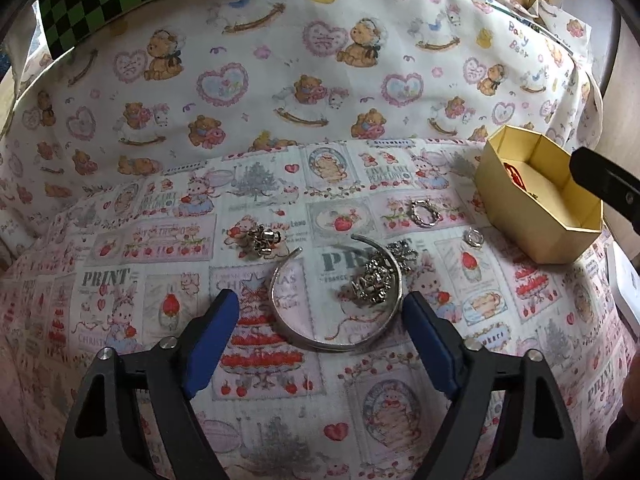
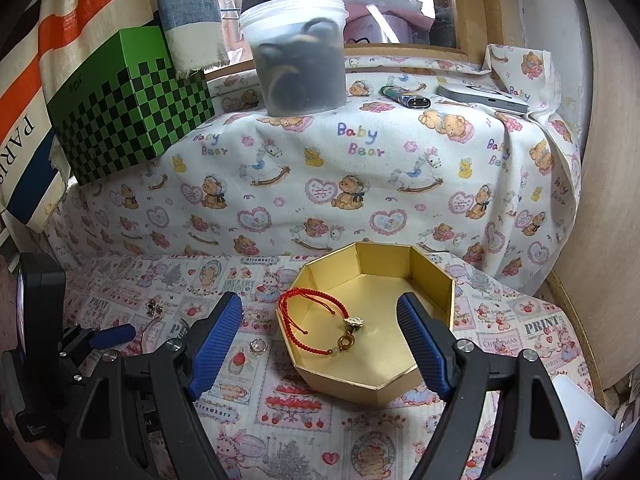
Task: Organize jewelry
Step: 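Move the right tool back over the silver charms beside the bangle, then close the right tool on a silver charm and lift it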
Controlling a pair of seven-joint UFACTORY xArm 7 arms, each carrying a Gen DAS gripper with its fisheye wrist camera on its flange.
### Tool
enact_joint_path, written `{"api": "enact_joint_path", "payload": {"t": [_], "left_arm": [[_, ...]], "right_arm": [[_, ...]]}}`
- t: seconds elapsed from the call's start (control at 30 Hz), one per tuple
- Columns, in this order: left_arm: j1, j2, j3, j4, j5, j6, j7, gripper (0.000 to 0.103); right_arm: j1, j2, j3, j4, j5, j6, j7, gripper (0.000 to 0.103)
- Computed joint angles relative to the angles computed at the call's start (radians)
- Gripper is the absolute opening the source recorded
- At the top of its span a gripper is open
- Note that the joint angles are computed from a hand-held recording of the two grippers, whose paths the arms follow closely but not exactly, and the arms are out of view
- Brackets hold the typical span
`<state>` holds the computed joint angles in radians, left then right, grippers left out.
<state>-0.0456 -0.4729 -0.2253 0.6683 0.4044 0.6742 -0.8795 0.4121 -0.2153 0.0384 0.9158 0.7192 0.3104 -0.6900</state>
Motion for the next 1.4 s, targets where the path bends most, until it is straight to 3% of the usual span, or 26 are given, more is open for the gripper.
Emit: {"api": "enact_joint_path", "payload": {"t": [0.03, 0.37, 0.53, 0.7, 0.8, 0.93, 1.07, 1.2, 1.3, 1.4], "left_arm": [[0.002, -0.003, -0.005, -0.009, 0.009, -0.012, -0.008, 0.065], [-0.029, -0.079, 0.054, -0.034, -0.094, 0.002, 0.098, 0.064], [-0.045, -0.168, 0.129, -0.086, -0.222, -0.076, 0.177, 0.064], [0.023, -0.267, 0.093, -0.117, -0.226, -0.115, 0.190, 0.064], [0.046, -0.321, 0.098, -0.142, -0.239, -0.157, 0.204, 0.064], [0.112, -0.381, 0.058, -0.158, -0.213, -0.190, 0.196, 0.064], [0.107, -0.387, 0.082, -0.153, -0.228, -0.187, 0.237, 0.064], [0.131, -0.405, 0.085, -0.161, -0.238, -0.183, 0.237, 0.064], [0.151, -0.412, 0.084, -0.168, -0.243, -0.180, 0.234, 0.064], [0.195, -0.410, 0.067, -0.163, -0.226, -0.158, 0.215, 0.064]], "right_arm": [[-0.001, 0.000, 0.001, 0.000, -0.002, 0.000, 0.000, 0.081], [0.002, -0.002, -0.002, 0.000, 0.005, 0.000, -0.008, 0.081], [0.005, -0.005, -0.005, -0.002, 0.016, 0.003, -0.016, 0.081], [0.014, -0.013, -0.011, -0.004, 0.043, 0.003, -0.041, 0.081], [0.026, -0.021, -0.021, -0.007, 0.082, 0.005, -0.074, 0.081], [0.047, -0.037, -0.036, -0.010, 0.167, 0.010, -0.141, 0.081], [0.052, -0.061, -0.031, -0.015, 0.188, 0.010, -0.148, 0.081], [0.051, -0.054, -0.033, 0.042, 0.182, 0.160, -0.129, 0.081], [0.038, -0.020, 0.005, 0.089, 0.145, 0.241, -0.103, 0.081], [0.036, 0.033, 0.065, 0.123, 0.068, 0.253, -0.068, 0.069]]}}
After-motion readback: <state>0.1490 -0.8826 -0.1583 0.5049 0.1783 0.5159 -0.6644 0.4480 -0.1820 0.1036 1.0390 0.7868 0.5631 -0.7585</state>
